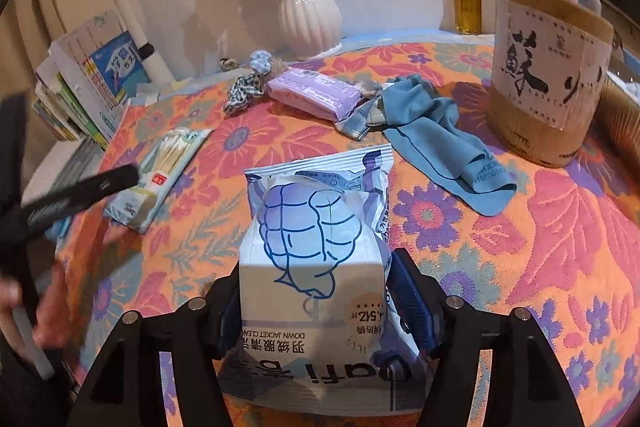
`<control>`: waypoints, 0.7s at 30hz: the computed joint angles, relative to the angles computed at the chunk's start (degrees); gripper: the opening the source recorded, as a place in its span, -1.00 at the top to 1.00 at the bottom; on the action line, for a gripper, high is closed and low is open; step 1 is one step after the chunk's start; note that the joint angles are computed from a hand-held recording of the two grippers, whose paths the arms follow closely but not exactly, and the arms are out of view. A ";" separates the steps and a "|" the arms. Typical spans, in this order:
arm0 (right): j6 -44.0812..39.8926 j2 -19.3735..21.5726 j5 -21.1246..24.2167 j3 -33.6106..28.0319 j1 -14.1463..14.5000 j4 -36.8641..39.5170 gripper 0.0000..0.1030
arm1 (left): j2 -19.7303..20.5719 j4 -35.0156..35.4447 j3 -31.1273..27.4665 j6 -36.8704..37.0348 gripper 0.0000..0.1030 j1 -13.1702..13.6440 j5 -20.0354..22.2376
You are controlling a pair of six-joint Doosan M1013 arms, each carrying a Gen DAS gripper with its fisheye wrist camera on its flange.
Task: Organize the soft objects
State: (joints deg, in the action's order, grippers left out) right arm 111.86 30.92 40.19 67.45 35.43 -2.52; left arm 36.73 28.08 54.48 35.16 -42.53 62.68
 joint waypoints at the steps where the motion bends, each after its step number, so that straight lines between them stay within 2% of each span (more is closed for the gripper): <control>1: 0.09 0.07 0.30 -0.15 0.11 -0.57 -0.31 | 1.11 -0.28 -1.51 1.50 -0.78 0.18 1.65; 4: 0.02 0.36 1.16 -0.67 0.39 -1.87 -0.37 | 4.84 1.32 -6.69 4.88 -0.79 0.32 8.20; 5: -0.24 0.48 1.47 -0.90 0.47 -1.99 -0.39 | 4.96 1.71 -6.61 5.06 -0.79 0.37 7.51; 7: -0.36 0.70 2.15 -1.37 0.66 -2.46 -0.48 | 4.01 0.70 -4.89 4.72 -0.45 0.68 3.95; 9: 0.23 1.33 3.88 -2.57 1.06 -4.30 -0.54 | 3.19 1.99 -3.65 5.02 0.24 0.41 2.12; 11: 1.23 2.12 6.48 -4.06 1.78 -7.58 -0.59 | 3.28 3.18 -3.85 5.99 0.41 -0.06 2.46; 14: 1.78 2.47 7.62 -4.64 2.18 -9.64 -0.60 | 2.06 2.96 -2.15 5.77 0.50 -0.45 0.37; 18: 2.20 1.37 4.28 -2.58 1.21 -6.43 -0.58 | -1.09 0.64 2.10 3.48 0.61 -0.34 -6.09; 21: 7.96 0.66 3.01 -1.35 1.48 -10.61 -0.14 | -2.68 0.67 3.85 2.39 0.65 -0.70 -8.82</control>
